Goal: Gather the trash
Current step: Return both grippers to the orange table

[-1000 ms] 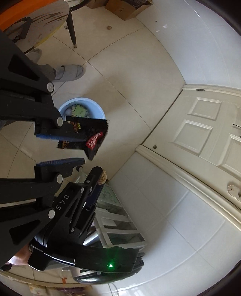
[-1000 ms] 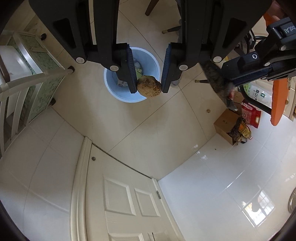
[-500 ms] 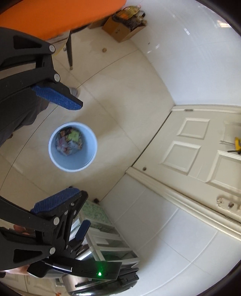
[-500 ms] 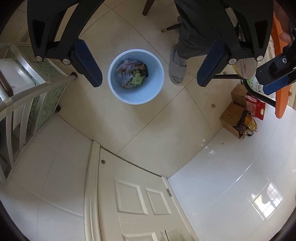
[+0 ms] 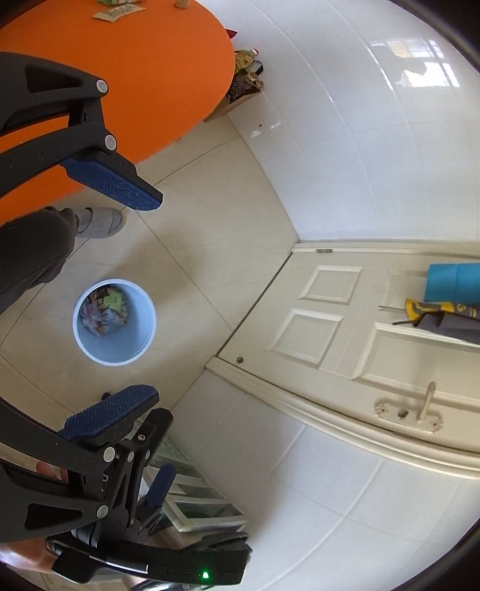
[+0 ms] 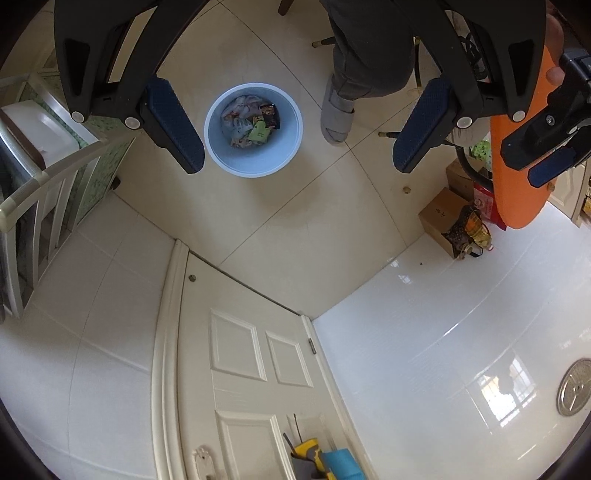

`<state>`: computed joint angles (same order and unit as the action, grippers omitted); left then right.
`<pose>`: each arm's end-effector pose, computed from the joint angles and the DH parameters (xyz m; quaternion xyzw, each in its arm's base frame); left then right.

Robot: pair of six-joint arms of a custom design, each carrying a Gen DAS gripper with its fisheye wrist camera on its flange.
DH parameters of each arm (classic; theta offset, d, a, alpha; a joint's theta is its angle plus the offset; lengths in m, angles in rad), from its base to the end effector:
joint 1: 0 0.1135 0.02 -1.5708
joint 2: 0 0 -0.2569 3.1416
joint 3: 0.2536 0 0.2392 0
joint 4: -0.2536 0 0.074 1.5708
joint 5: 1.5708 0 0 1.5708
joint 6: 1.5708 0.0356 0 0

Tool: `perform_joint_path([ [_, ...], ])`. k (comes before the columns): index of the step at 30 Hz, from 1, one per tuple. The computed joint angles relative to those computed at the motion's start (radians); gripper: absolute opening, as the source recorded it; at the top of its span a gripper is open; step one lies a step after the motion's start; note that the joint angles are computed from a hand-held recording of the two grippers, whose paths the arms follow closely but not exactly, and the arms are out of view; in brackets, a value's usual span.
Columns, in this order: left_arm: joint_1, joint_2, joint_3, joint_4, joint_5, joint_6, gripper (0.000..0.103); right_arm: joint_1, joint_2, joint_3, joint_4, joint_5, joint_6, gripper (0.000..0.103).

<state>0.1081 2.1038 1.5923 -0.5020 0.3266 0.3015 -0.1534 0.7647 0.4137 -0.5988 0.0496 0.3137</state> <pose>0.4375 0.0360 0.1823 0.1361 0.9399 -0.0978 0.2975 0.1346 -0.0226 0.1790 0.2277 0.9243 0.0009 0.3064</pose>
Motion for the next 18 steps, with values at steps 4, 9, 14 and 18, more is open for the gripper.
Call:
perform_joint_path([
  [4, 0.088, -0.130, -0.106, 0.009, 0.050, 0.028, 0.093, 0.176, -0.020, 0.068, -0.065, 0.101, 0.103, 0.103],
  [9, 0.210, -0.270, -0.192, -0.009, 0.137, 0.068, 0.094, 0.398, -0.015, 0.152, -0.127, 0.232, 0.230, 0.103],
  [14, 0.359, -0.407, -0.283, -0.018, 0.233, 0.102, 0.094, 0.628, 0.031, 0.254, -0.166, 0.358, 0.349, 0.103],
  [18, 0.488, -0.511, -0.350, -0.027, 0.307, 0.137, 0.097, 0.785, 0.114, 0.346, -0.171, 0.445, 0.407, 0.103],
])
